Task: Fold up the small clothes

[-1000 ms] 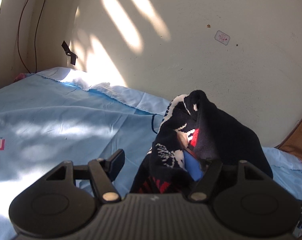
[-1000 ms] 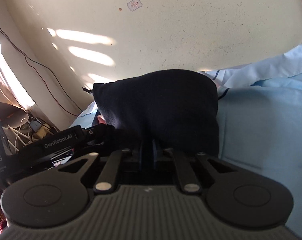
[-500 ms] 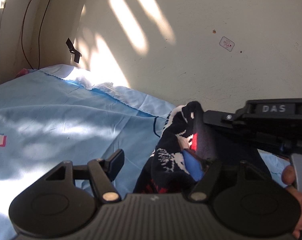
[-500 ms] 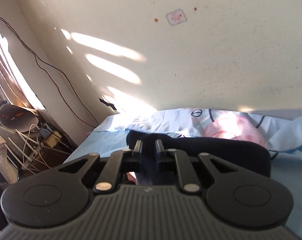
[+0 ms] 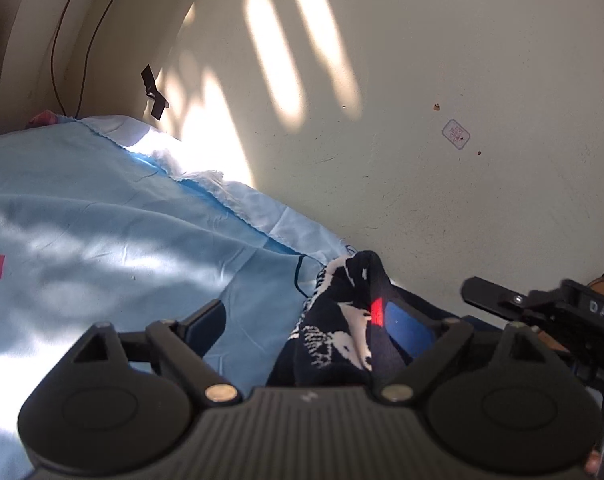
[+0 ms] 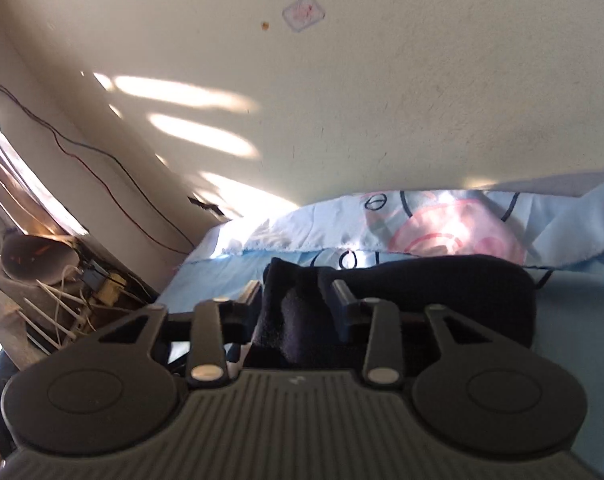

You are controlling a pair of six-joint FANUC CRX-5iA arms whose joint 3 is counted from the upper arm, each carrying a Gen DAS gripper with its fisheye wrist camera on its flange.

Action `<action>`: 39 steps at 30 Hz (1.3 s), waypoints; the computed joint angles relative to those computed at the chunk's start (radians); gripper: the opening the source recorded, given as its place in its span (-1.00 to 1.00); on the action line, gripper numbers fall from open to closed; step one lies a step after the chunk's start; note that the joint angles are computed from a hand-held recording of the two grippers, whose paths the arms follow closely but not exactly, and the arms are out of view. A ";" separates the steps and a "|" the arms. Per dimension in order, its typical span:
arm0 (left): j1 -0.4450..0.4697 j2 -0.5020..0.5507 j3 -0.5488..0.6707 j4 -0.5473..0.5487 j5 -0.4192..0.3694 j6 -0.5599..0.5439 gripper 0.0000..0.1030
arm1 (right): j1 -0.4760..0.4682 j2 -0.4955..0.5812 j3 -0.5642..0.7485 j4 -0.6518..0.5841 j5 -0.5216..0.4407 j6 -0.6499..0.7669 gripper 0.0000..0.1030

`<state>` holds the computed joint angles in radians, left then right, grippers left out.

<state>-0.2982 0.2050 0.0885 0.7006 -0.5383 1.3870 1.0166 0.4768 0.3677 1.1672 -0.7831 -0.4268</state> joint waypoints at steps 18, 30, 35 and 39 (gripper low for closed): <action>0.018 0.120 0.043 0.287 -0.298 -0.208 0.95 | 0.006 -0.106 -0.299 0.156 0.088 -0.416 0.63; -0.079 0.087 -0.077 0.631 -0.368 -0.635 0.57 | 0.174 -0.062 -0.191 0.228 -0.357 -0.206 -0.17; -0.118 0.103 -0.012 0.408 -0.362 -0.567 0.45 | 0.218 -0.085 -0.238 0.134 -0.473 -0.246 -0.16; -0.136 0.070 -0.041 0.345 -0.277 -0.579 0.50 | 0.194 -0.120 -0.317 0.135 -0.423 -0.383 0.03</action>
<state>-0.4342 0.2747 0.0477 1.0458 -0.8153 0.8081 1.2105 0.3567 0.0510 1.3025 -1.2057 -0.8095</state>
